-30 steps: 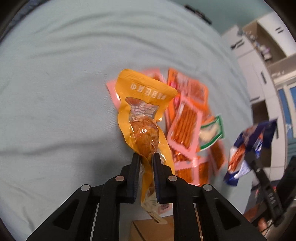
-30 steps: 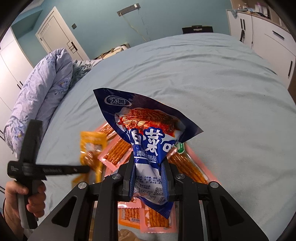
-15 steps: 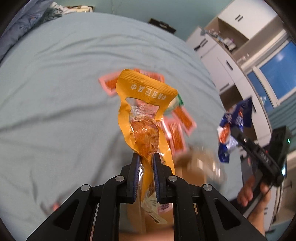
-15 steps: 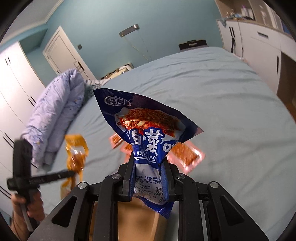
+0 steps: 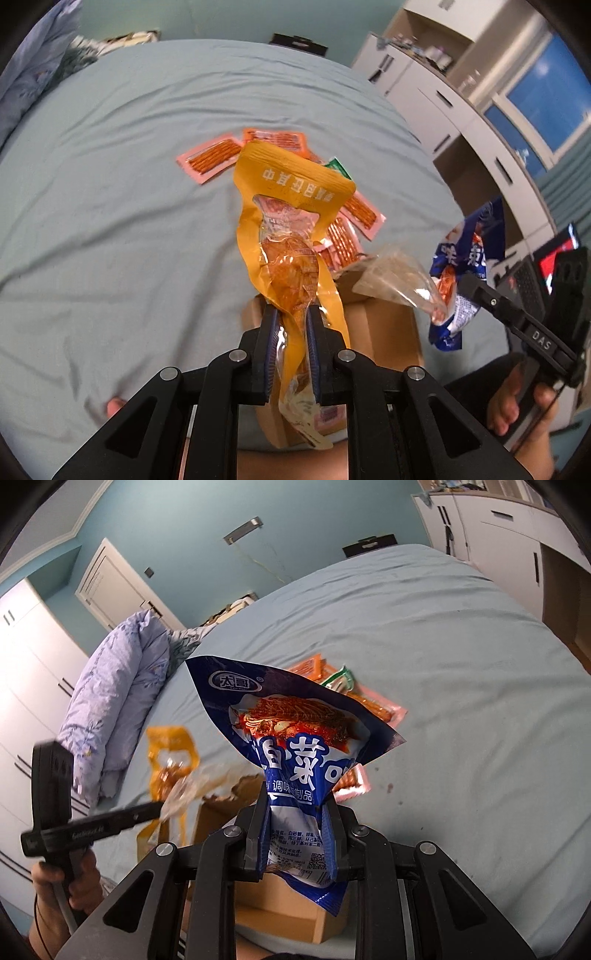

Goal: Organize snacks
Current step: 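Lower the blue bag into the box and open the right gripper while the left gripper holds the yellow pouch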

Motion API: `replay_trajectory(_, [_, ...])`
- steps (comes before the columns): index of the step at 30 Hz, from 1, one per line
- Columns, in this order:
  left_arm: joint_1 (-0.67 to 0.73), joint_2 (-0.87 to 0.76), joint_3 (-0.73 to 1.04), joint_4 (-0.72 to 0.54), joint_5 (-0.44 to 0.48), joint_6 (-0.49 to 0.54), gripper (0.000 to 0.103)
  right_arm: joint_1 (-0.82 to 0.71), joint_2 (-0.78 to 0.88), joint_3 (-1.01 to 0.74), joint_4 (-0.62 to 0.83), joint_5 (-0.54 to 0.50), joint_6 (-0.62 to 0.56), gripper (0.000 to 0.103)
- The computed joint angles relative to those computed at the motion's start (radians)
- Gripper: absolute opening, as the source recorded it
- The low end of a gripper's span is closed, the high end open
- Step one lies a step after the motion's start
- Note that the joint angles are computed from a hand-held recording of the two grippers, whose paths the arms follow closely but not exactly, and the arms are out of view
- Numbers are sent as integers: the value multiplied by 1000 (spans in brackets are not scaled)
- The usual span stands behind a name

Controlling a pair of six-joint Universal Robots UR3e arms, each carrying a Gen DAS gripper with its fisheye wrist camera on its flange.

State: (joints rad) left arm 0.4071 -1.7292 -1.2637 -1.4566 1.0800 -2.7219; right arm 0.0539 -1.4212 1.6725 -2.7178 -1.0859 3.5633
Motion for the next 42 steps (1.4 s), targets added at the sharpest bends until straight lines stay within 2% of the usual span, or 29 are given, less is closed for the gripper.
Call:
replay_trajectory(2, [-13,12,-21,40,12,2,15,5,4,-7,17,-3,-24,21])
replay_trajectory(3, [-16,29,-46,77,19,0,21,6,21,-33,34,-8,-37,21])
replay_trajectory(4, [-21,40,-61,108,28,-6,37,10,34,-57,55,-13,-48,21])
replay_trajectory(5, [-25,52,-76,144,44,-22,48,18,46,-80,77,-21,-58,21])
replay_trajectory(6, [-24,63,-90,173,54,-35,64,24,58,-105,102,-32,-73,21])
replay_trajectory(7, [-13,85,-126,226,57,-54,66,27,70,-128,123,-39,-81,21])
replay_trajectory(10, [7,80,-125,238,66,-90,66,43,96,-186,170,-58,-90,21])
replay_trajectory(14, [23,25,-68,192,100,-152,66,80,143,-284,227,-90,-99,21])
replay_trajectory(24, [70,-29,-30,166,144,-254,66,71,183,-325,249,-44,-132,21])
replay_trajectory(27, [73,-50,-6,168,178,-272,69,82,216,-360,251,-28,-156,25])
replay_trajectory(29, [72,-69,12,187,217,-272,75,101,247,-398,279,-60,-146,44])
replay_trajectory(30, [68,-83,27,188,233,-268,75,110,265,-425,309,-79,-144,50])
replay_trajectory(31, [57,-115,65,169,265,-256,75,117,276,-444,334,-100,-140,56])
replay_trajectory(32, [48,-147,101,142,284,-248,75,115,275,-441,335,-100,-134,57])
replay_trajectory(35, [21,-270,237,-12,319,-249,75,99,252,-422,346,-87,-126,59])
replay_trajectory(38, [-31,-415,388,-154,392,-250,75,87,199,-366,324,-112,-97,59])
replay_trajectory(42, [-61,-507,473,-206,404,-250,78,64,58,-181,183,-178,-3,59])
